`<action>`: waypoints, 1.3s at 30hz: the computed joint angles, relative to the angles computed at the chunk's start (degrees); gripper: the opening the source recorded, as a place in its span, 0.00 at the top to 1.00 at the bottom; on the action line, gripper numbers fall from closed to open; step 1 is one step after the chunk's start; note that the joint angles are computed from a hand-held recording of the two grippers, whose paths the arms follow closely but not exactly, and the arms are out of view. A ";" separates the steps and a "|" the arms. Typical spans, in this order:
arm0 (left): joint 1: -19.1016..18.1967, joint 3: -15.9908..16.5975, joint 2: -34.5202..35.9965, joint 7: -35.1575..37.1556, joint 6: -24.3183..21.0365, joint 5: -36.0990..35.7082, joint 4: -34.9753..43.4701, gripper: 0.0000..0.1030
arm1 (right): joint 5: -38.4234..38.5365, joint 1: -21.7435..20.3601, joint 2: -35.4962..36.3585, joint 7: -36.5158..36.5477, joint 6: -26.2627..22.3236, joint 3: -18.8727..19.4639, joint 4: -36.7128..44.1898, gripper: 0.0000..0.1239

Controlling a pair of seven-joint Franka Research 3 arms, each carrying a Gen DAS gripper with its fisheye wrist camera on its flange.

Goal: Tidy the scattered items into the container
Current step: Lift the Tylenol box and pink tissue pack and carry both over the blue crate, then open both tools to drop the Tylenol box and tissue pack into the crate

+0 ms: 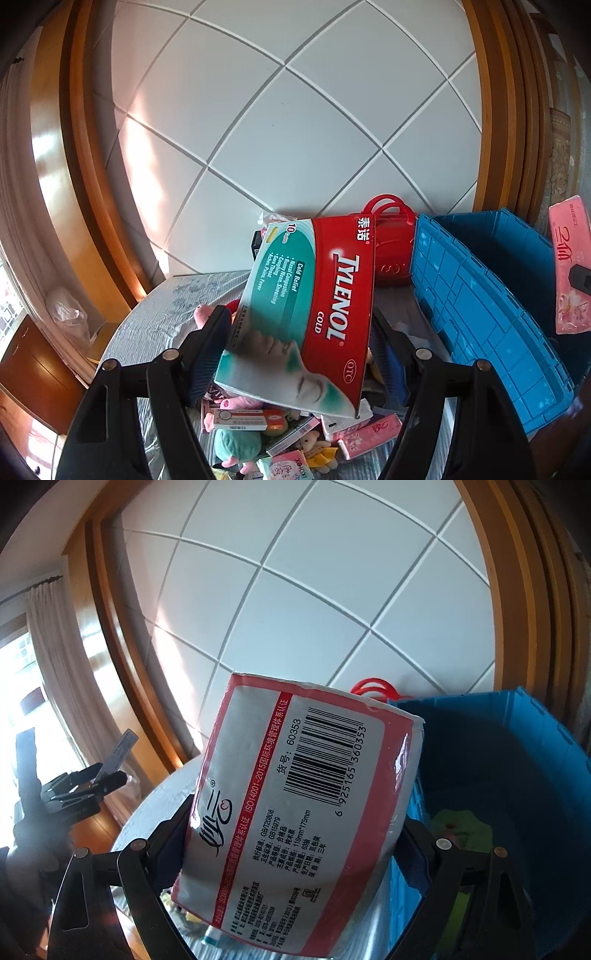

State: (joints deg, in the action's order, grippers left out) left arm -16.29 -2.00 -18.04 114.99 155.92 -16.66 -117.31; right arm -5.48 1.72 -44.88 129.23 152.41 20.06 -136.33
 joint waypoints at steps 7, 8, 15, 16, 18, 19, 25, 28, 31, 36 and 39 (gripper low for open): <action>-1.78 -3.51 4.17 -1.36 -1.20 1.17 5.15 0.29 | 1.34 -1.10 -3.60 -3.05 -0.37 -4.79 -3.64 0.24; -2.25 -3.83 4.88 -0.73 -1.36 0.72 6.01 0.29 | 1.43 -1.73 -4.15 -3.25 -0.65 -5.05 -4.01 0.24; -4.03 -7.20 10.64 2.67 -2.08 -2.62 13.14 0.29 | 1.27 -6.39 -8.06 -3.60 -4.15 -6.13 -5.16 0.24; -4.11 -7.82 11.47 2.86 -2.29 -2.99 14.14 0.29 | 1.14 -6.88 -8.48 -3.81 -4.60 -6.30 -5.27 0.24; -4.32 -9.30 13.29 3.26 -2.37 -3.08 16.21 0.29 | 0.77 -7.85 -9.52 -4.42 -5.85 -6.78 -5.58 0.24; -4.37 -10.01 14.05 3.32 -2.40 -2.90 17.09 0.29 | 0.65 -8.33 -9.96 -4.65 -6.41 -7.05 -5.76 0.24; -4.92 -14.05 20.09 2.34 -3.57 0.25 24.26 0.29 | 0.56 -10.91 -12.26 -6.08 -8.28 -9.17 -7.46 0.24; -5.49 -15.80 23.20 1.21 -4.55 2.60 28.14 0.29 | 0.83 -11.82 -13.16 -6.43 -8.85 -9.76 -8.24 0.24; -6.14 -17.37 26.24 0.20 -6.49 4.06 32.24 0.29 | 0.98 -12.91 -13.84 -6.93 -9.10 -10.54 -8.89 0.24; -8.99 -19.30 33.95 -2.30 -11.18 8.79 42.72 0.29 | 0.97 -14.73 -14.61 -8.38 -9.62 -11.97 -9.57 0.24; -10.91 -19.94 38.17 -3.57 -14.05 10.88 48.84 0.29 | 1.10 -15.69 -15.18 -9.41 -10.29 -12.91 -9.87 0.24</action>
State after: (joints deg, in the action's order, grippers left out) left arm -27.20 -21.94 20.14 111.42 141.87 -5.78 -68.47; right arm -4.38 -13.97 -60.06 119.82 142.12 7.15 -146.20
